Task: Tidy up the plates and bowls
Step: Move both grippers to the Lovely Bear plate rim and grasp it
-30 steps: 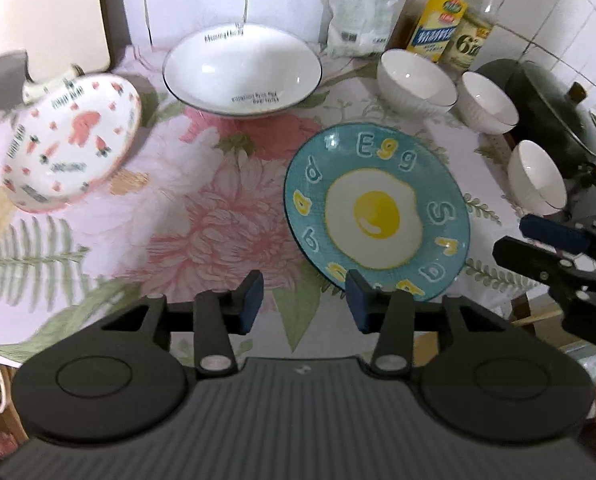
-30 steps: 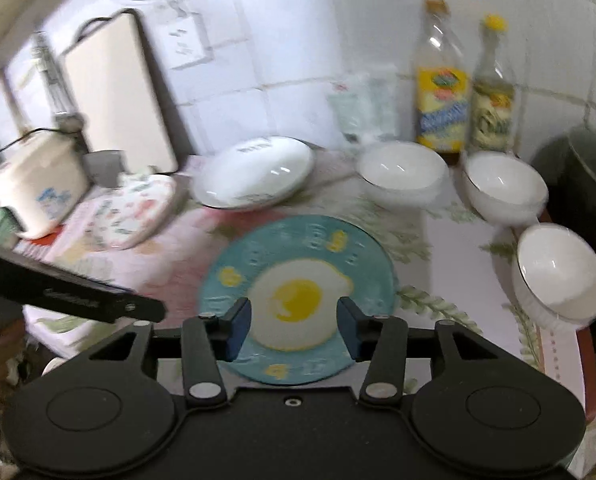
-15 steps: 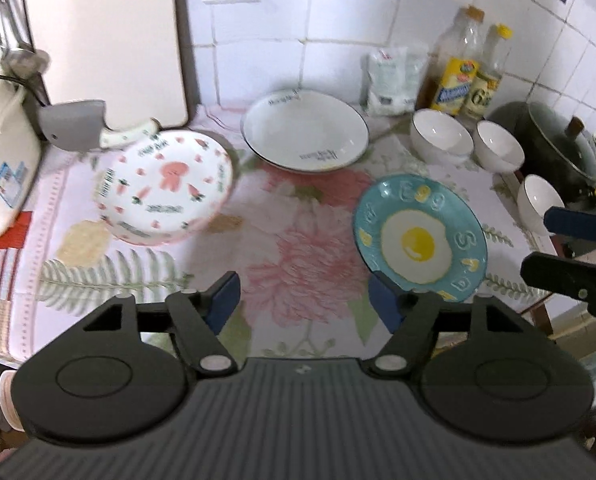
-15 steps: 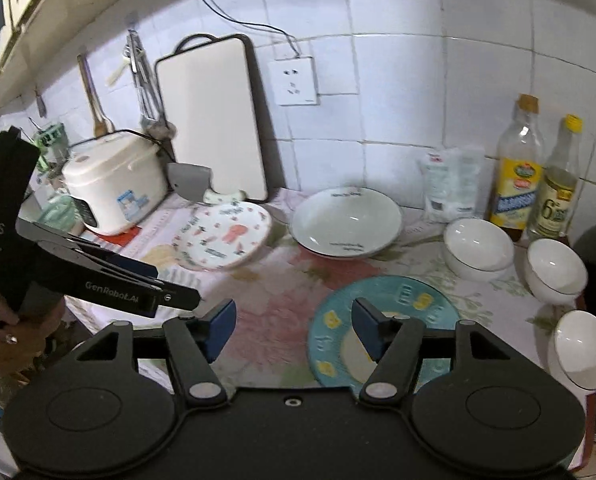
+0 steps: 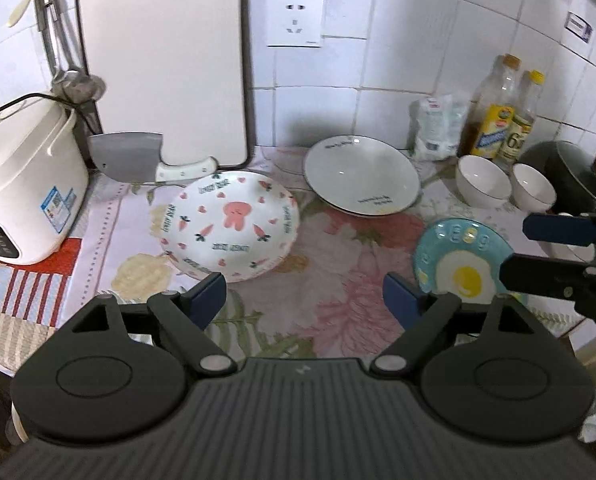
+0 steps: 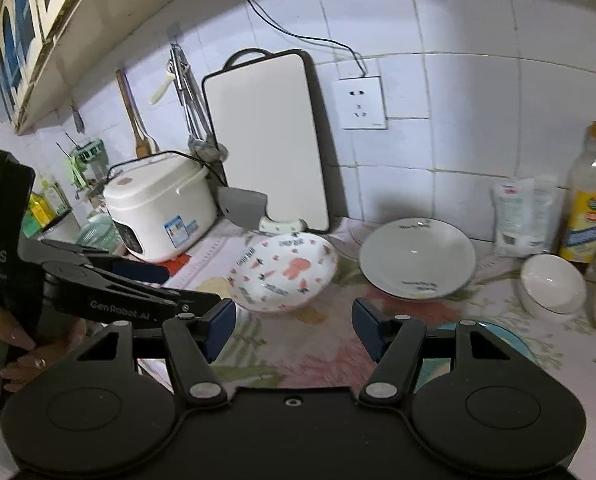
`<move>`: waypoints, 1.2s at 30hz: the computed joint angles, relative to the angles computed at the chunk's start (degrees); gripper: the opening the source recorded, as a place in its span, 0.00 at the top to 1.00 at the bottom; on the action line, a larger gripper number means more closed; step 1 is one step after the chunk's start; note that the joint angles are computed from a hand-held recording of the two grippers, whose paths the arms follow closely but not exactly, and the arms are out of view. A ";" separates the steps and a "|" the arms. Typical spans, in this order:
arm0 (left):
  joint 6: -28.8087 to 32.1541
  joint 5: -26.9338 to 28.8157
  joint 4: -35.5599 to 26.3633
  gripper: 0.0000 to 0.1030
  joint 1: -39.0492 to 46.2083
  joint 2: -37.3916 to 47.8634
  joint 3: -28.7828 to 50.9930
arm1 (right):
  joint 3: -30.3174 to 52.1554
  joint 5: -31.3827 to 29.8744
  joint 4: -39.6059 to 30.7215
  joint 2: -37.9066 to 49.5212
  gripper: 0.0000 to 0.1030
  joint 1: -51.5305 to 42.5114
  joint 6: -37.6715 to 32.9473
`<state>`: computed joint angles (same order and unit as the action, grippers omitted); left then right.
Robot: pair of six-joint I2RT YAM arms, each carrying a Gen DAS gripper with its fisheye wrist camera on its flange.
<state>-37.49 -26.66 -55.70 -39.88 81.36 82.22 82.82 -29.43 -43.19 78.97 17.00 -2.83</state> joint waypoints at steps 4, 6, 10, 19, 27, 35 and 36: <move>0.81 -0.31 4.20 0.11 2.49 -2.29 -4.82 | -3.34 0.74 7.72 0.65 0.31 2.21 3.40; 1.55 -1.86 7.00 0.11 3.43 -3.20 -7.58 | -4.29 2.05 10.78 1.37 0.31 3.48 4.17; 4.90 -3.42 12.68 0.11 6.09 -3.53 -12.01 | -6.29 4.34 17.82 3.64 0.31 5.76 4.27; 6.07 2.05 29.22 0.11 16.57 -3.71 -23.48 | -8.47 -0.83 34.50 15.12 0.29 6.85 11.52; 6.19 2.23 42.52 0.11 23.97 2.96 -29.65 | 1.26 5.26 32.31 29.35 0.29 10.38 15.36; 2.34 4.19 46.69 0.13 28.31 11.72 -28.80 | 12.97 10.08 25.43 41.62 0.42 12.93 18.29; 1.69 4.80 46.95 0.13 28.79 12.23 -28.70 | 14.27 10.38 24.72 43.04 0.43 13.02 18.63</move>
<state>-35.80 -21.86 -8.75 -11.09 93.58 53.52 97.09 -19.05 -18.46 122.01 30.02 15.80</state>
